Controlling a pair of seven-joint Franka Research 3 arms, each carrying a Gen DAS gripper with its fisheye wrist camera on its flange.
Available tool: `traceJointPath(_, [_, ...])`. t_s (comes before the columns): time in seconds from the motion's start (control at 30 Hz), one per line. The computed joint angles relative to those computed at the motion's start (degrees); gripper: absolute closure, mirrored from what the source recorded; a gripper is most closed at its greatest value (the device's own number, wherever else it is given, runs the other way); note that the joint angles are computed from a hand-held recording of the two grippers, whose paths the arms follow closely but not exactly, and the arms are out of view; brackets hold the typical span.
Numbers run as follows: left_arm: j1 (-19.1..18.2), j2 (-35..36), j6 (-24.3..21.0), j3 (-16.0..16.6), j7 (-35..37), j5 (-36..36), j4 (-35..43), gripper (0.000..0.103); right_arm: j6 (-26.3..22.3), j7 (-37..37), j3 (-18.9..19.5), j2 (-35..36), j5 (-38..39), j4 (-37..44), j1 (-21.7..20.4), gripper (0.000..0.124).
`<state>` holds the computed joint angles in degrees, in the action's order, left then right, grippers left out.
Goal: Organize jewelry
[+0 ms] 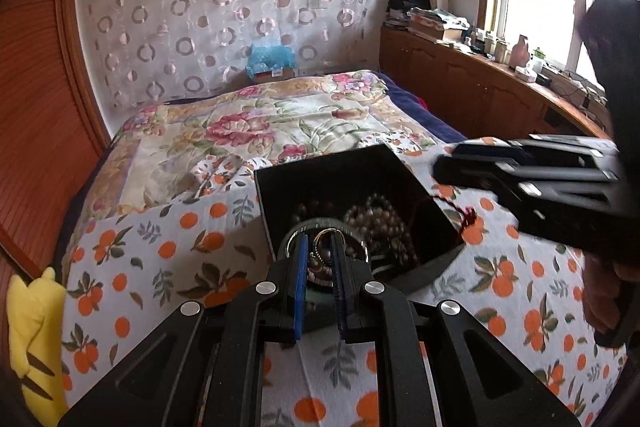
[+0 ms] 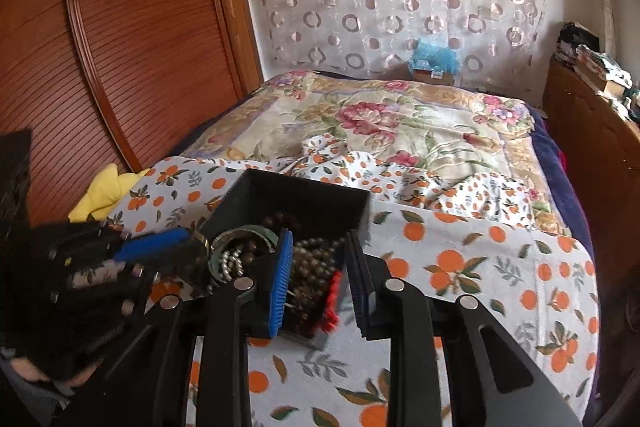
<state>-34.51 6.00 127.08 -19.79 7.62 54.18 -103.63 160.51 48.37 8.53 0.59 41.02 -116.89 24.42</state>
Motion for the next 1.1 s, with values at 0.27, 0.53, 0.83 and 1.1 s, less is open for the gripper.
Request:
traceJointPath(0.27, [-0.6,3.0,-1.3,1.1,0.8,0.4,3.9,0.092,1.7,-4.3,-1.1,-3.1,4.3,-4.3,-0.2,0.094])
traceJointPath(0.53, [-1.6,1.5,-2.0,0.8,-1.0,1.2,2.5,0.065,4.3,-8.6,-1.8,-6.6,9.4,-8.9,1.3,0.094])
traceJointPath(0.83, [-3.1,-4.1,-7.6,-3.0,-8.6,4.1,-3.2,0.013,10.0,-15.0,-3.6,-14.2,17.8,-17.1,6.3,0.076])
traceJointPath(1.1, [-4.6,-6.6,-12.6,-5.8,-12.3,5.2,-4.0,0.008,15.7,-13.9,-4.9,-21.3,19.4,-23.5,11.2,0.064])
